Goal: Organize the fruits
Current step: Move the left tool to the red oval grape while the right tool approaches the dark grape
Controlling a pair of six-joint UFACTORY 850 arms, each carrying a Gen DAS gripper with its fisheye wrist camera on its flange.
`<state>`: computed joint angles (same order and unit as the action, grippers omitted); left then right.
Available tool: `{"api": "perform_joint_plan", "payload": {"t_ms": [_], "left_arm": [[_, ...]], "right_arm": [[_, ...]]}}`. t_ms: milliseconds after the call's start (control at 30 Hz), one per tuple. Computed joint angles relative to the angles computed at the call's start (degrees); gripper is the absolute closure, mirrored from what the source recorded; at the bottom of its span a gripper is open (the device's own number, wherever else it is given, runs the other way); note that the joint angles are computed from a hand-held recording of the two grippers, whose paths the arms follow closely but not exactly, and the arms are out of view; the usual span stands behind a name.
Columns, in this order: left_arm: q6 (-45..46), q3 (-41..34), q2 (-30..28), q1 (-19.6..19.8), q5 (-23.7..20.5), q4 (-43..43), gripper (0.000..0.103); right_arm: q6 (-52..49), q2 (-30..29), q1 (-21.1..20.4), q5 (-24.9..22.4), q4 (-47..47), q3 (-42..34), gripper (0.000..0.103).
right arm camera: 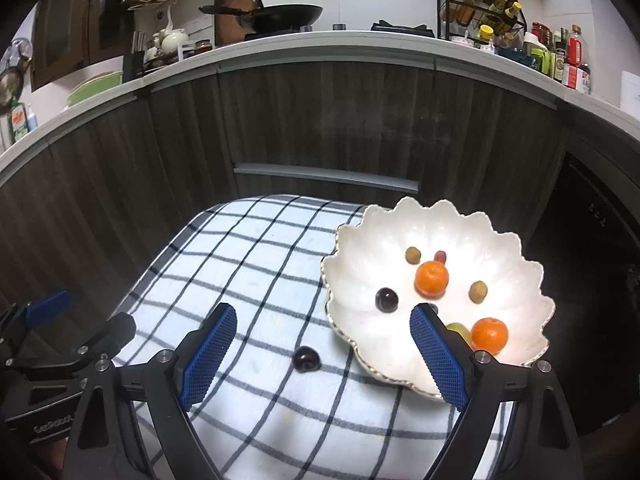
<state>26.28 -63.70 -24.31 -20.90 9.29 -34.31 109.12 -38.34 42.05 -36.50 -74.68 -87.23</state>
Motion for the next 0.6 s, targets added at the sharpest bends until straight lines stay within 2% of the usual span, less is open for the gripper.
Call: {"api": "perform_joint_plan", "payload": {"t_ms": [300, 600], "left_arm": [[-4.3, 2.8, -0.4, 0.0, 3.3, 3.9, 0.006], [0.9, 2.5, -2.3, -0.5, 5.1, -0.1, 0.006]], "right_arm": [[-0.7, -1.6, 0.8, 0.7, -2.2, 0.1, 0.014], [-0.4, -3.2, 0.6, 1.9, -2.7, -0.2, 0.014]]}}
